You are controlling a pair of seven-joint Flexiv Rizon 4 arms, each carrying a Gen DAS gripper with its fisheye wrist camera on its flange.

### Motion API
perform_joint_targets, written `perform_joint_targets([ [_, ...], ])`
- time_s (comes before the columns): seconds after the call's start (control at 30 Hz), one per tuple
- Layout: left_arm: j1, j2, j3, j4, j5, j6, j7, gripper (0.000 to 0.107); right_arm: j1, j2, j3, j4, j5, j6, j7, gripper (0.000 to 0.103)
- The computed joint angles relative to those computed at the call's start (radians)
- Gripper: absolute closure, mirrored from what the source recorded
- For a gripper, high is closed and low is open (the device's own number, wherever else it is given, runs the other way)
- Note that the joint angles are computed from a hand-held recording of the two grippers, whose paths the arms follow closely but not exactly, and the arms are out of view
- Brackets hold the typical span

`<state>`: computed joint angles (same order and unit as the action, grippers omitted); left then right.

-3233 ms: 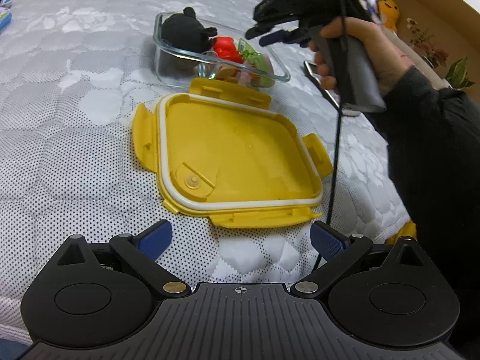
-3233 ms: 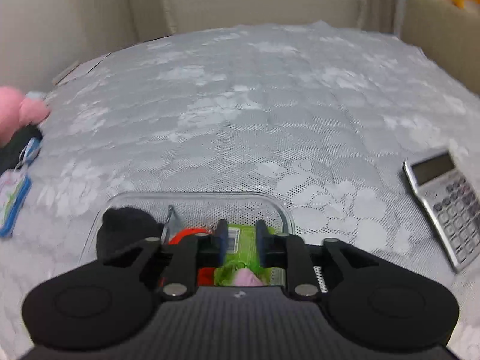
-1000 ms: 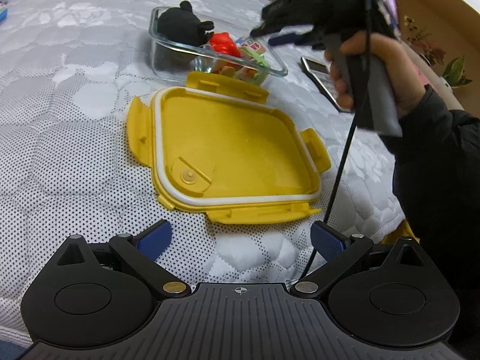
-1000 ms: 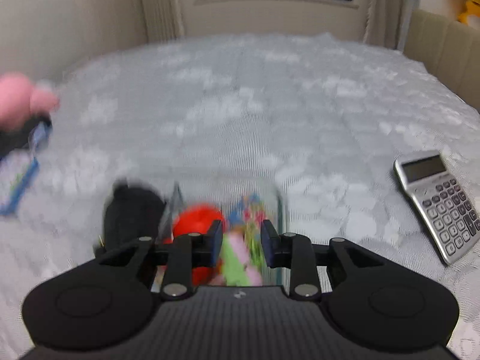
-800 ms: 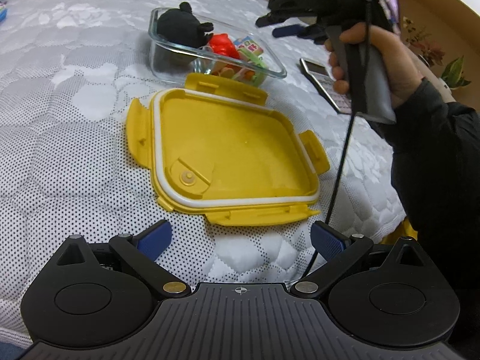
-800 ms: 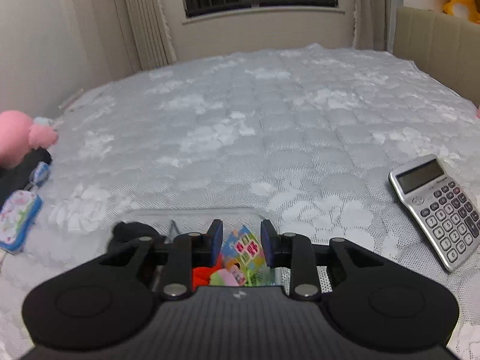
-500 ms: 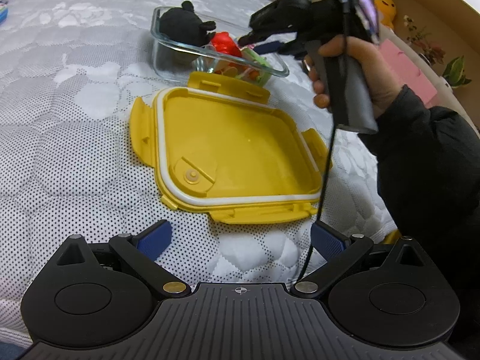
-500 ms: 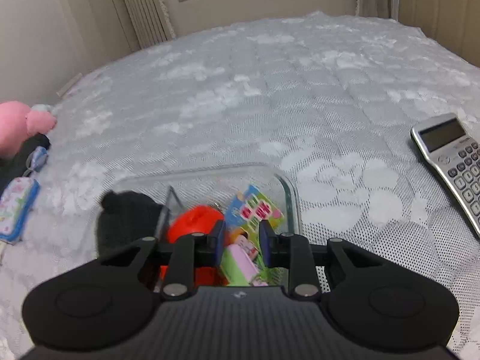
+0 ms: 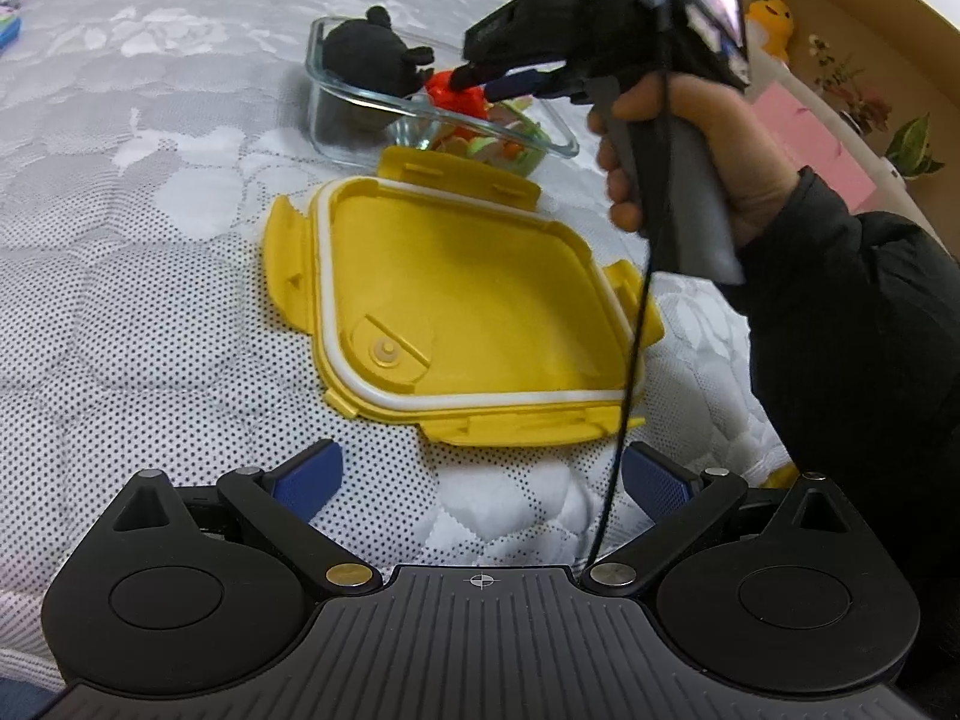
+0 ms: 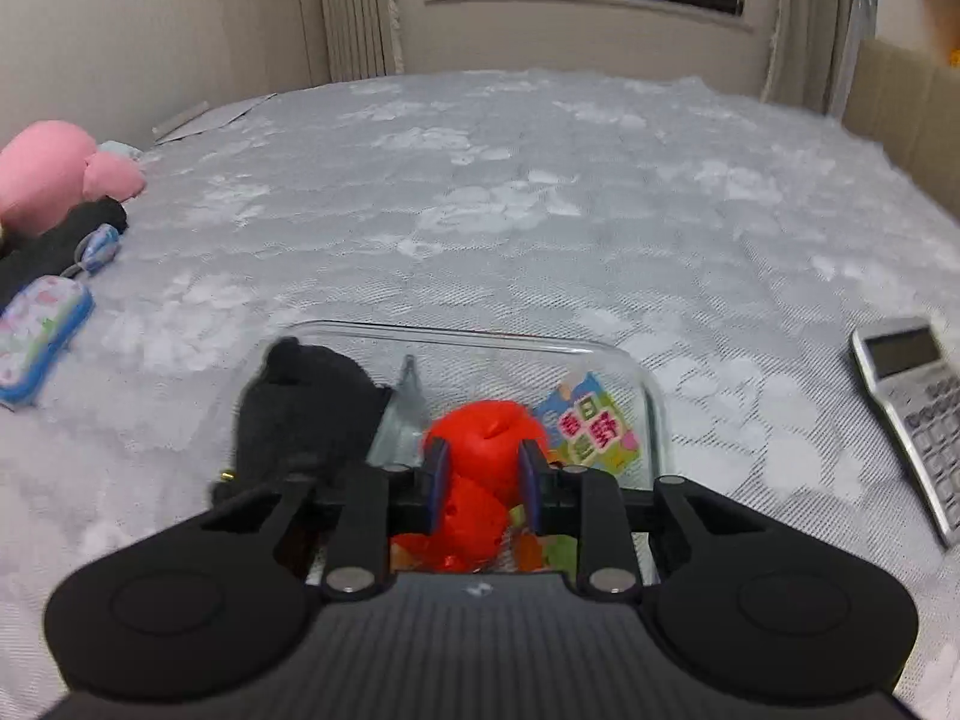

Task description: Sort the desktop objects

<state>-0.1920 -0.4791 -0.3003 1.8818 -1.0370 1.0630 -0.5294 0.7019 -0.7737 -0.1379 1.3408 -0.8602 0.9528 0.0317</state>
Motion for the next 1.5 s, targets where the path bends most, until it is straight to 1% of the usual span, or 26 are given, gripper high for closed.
perform_joint_targets([
  [0.07,0.001,-0.005,0.0,-0.005,-0.001,-0.005,-0.007,0.005,0.008,0.023,-0.036,0.038,-0.058,0.09,0.075,0.076],
  [0.1,0.0,-0.007,0.001,-0.008,0.002,-0.006,-0.011,0.005,0.006,0.027,-0.039,0.042,-0.074,0.12,0.086,0.076],
  [0.2,0.0,-0.009,-0.002,-0.01,0.005,-0.004,-0.006,0.005,-0.006,0.011,-0.029,0.015,-0.078,0.179,0.068,0.076],
  [0.27,0.0,-0.008,-0.003,-0.008,0.007,-0.004,-0.002,0.005,-0.007,-0.017,-0.022,-0.034,-0.058,0.169,0.024,0.076],
  [0.3,0.0,-0.006,-0.002,-0.006,0.008,-0.004,-0.001,0.005,-0.01,-0.036,-0.011,-0.067,-0.037,0.157,-0.014,0.076],
  [0.33,0.0,-0.005,-0.002,-0.005,0.008,-0.004,-0.001,0.005,-0.021,-0.065,0.021,-0.117,0.004,0.128,-0.088,0.076],
  [0.4,0.002,-0.002,-0.001,-0.003,0.006,-0.004,-0.002,0.005,-0.031,-0.123,0.079,-0.23,0.092,0.03,-0.25,0.072],
  [0.47,0.004,-0.002,-0.002,-0.002,0.0,-0.004,0.0,0.005,0.003,-0.158,0.047,-0.297,0.103,-0.059,-0.308,0.072],
  [0.53,0.006,-0.004,-0.002,-0.005,-0.005,-0.009,0.0,0.005,0.021,-0.187,0.028,-0.346,0.123,-0.109,-0.35,0.072],
  [0.63,0.006,-0.002,-0.001,-0.004,-0.008,-0.013,0.005,0.005,0.032,-0.183,0.002,-0.332,0.151,-0.086,-0.296,0.073],
  [0.73,0.004,-0.001,0.004,-0.006,-0.003,-0.014,0.002,0.005,0.03,-0.13,0.006,-0.247,0.193,-0.016,-0.178,0.073],
  [0.83,-0.009,-0.005,0.017,-0.026,0.033,0.002,-0.036,0.005,0.028,-0.11,0.01,-0.206,0.177,0.001,-0.211,0.073],
  [0.9,-0.013,-0.002,0.014,-0.035,0.047,0.043,-0.034,0.005,0.024,-0.084,0.006,-0.157,0.161,0.042,-0.216,0.072],
  [0.97,-0.019,-0.003,0.013,-0.052,0.06,0.1,-0.041,0.005,0.042,-0.006,-0.051,-0.016,0.107,0.18,-0.09,0.07],
  [1.0,-0.025,-0.009,0.016,-0.069,0.078,0.132,-0.06,0.005,0.056,0.031,-0.088,0.05,0.064,0.241,-0.022,0.061],
  [1.03,-0.03,-0.016,0.019,-0.086,0.1,0.163,-0.082,0.005,0.073,0.065,-0.117,0.103,0.017,0.262,0.024,0.052],
  [1.07,-0.044,-0.031,0.031,-0.115,0.139,0.199,-0.129,0.005,0.091,0.101,-0.142,0.154,-0.038,0.26,0.067,0.048],
  [1.13,-0.091,-0.078,0.079,-0.195,0.244,0.26,-0.245,0.005,0.123,0.171,-0.178,0.245,-0.149,0.241,0.147,0.047],
  [1.2,-0.142,-0.141,0.134,-0.297,0.341,0.285,-0.348,0.005,0.149,0.225,-0.197,0.32,-0.248,0.202,0.228,0.047],
  [1.23,-0.172,-0.179,0.17,-0.359,0.385,0.289,-0.404,0.005,0.159,0.248,-0.201,0.353,-0.294,0.179,0.269,0.047],
  [1.3,-0.234,-0.254,0.252,-0.486,0.466,0.257,-0.521,0.005,0.168,0.286,-0.198,0.407,-0.369,0.142,0.341,0.046],
  [1.37,-0.278,-0.318,0.31,-0.588,0.532,0.242,-0.602,0.007,0.161,0.32,-0.185,0.458,-0.43,0.131,0.414,0.041],
  [1.4,-0.304,-0.348,0.345,-0.631,0.566,0.248,-0.644,0.013,0.15,0.335,-0.176,0.48,-0.459,0.141,0.456,0.04],
  [1.43,-0.324,-0.375,0.377,-0.671,0.595,0.245,-0.682,0.033,0.139,0.348,-0.168,0.501,-0.489,0.152,0.498,0.038],
  [1.47,-0.336,-0.4,0.402,-0.715,0.619,0.221,-0.712,0.041,0.127,0.361,-0.159,0.52,-0.522,0.165,0.542,0.037],
  [1.5,-0.338,-0.42,0.411,-0.757,0.636,0.176,-0.732,0.043,0.115,0.372,-0.151,0.537,-0.556,0.176,0.587,0.036],
])
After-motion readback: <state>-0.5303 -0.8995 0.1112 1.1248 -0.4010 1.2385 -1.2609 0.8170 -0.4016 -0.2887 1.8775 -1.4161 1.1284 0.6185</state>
